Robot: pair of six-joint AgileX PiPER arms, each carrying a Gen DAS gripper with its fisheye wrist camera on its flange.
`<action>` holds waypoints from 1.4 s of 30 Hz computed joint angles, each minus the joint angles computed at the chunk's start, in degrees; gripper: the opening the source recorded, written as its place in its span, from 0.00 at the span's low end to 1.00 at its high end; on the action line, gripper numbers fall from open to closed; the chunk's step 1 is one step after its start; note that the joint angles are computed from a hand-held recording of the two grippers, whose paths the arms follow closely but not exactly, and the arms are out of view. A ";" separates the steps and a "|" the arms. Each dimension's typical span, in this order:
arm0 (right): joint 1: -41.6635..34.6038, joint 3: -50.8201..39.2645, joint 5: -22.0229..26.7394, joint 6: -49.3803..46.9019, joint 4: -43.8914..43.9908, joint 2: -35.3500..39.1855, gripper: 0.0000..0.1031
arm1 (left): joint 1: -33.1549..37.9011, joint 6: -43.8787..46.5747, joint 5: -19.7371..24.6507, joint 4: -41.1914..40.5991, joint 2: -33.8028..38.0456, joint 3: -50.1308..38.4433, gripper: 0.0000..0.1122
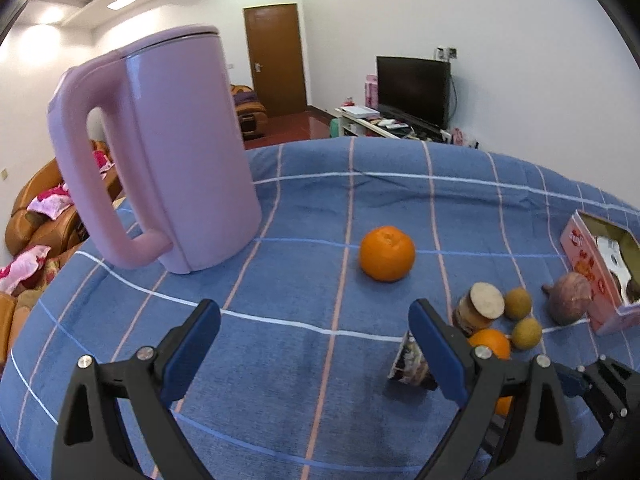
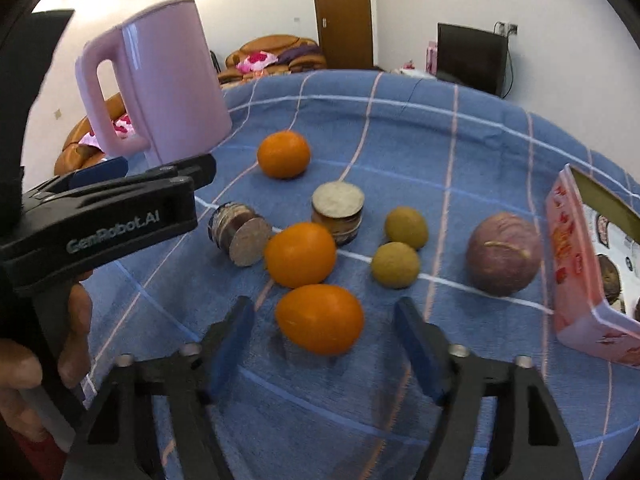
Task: Organize fruits
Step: 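Grasp an orange with the right gripper, then grasp the sliced root piece with the left gripper while the right gripper holds the orange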
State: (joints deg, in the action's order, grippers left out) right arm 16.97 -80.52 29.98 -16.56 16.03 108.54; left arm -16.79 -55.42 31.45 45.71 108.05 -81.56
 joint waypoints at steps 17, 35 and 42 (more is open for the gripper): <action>-9.07 11.12 -8.19 -13.98 14.54 -8.19 0.43 | -0.65 24.14 -7.86 -14.59 -2.67 3.91 0.85; -9.88 9.79 -5.43 -17.02 17.72 -7.19 0.43 | -1.08 31.26 -0.52 -22.71 4.70 -4.84 0.50; -10.02 11.17 -7.59 -18.96 19.52 -8.39 0.43 | -0.74 27.72 -5.33 -21.54 1.69 -0.72 0.29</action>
